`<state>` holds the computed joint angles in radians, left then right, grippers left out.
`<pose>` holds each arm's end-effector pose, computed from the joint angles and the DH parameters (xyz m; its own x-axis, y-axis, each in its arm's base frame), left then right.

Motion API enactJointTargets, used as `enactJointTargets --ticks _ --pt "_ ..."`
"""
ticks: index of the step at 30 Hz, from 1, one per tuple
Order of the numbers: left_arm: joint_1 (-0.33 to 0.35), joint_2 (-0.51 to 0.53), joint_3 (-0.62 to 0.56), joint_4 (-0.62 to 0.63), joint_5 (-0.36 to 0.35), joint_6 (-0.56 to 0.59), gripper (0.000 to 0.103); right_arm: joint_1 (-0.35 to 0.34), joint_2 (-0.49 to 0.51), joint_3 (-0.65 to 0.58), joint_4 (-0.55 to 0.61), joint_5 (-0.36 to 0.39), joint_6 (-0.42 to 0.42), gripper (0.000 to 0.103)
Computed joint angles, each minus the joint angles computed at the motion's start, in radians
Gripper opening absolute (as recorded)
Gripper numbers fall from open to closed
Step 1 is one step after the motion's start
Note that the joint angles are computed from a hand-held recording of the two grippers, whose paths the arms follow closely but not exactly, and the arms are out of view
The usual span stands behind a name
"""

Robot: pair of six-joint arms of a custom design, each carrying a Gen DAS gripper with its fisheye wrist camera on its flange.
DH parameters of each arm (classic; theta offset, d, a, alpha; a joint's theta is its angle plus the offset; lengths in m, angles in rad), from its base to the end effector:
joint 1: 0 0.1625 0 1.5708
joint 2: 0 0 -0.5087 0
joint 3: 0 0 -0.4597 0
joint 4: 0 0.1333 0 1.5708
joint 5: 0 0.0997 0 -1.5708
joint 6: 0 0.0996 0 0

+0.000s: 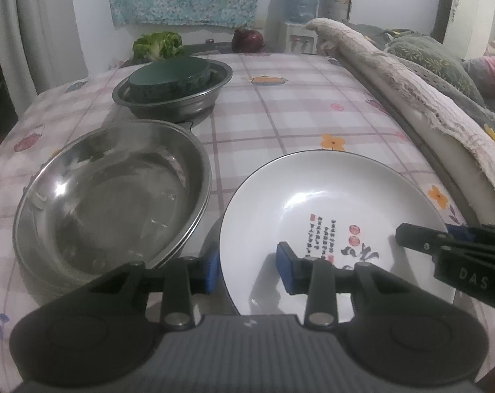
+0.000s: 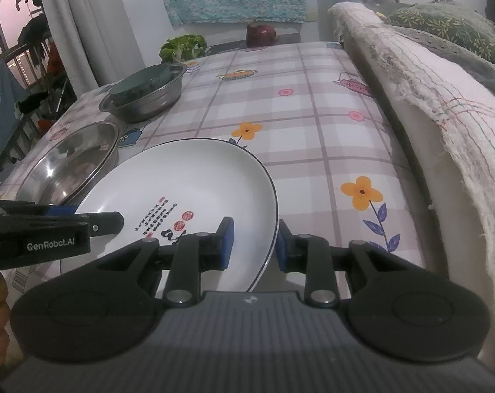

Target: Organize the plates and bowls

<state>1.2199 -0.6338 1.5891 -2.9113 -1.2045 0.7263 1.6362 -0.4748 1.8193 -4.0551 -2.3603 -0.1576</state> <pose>-0.1172 -0.8118 0.0397 -0.4785 0.7234 -0.4977 0.8512 0.5214 -0.0605 0.1056 -0.6554 0.0084 -0.7313 0.5248 0.4355 -0.1439 0.5055 -0.8507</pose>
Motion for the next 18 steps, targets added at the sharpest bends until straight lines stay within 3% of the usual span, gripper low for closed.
enactJointTargets --ticks 8,18 --pt "0.002 0.003 0.002 -0.004 -0.012 0.004 0.044 0.004 0.012 -0.018 -0.009 -0.015 -0.032 0.032" --pt "-0.002 0.0 -0.005 0.018 -0.003 -0.031 0.042 0.014 0.017 -0.039 0.021 -0.05 -0.001 0.032"
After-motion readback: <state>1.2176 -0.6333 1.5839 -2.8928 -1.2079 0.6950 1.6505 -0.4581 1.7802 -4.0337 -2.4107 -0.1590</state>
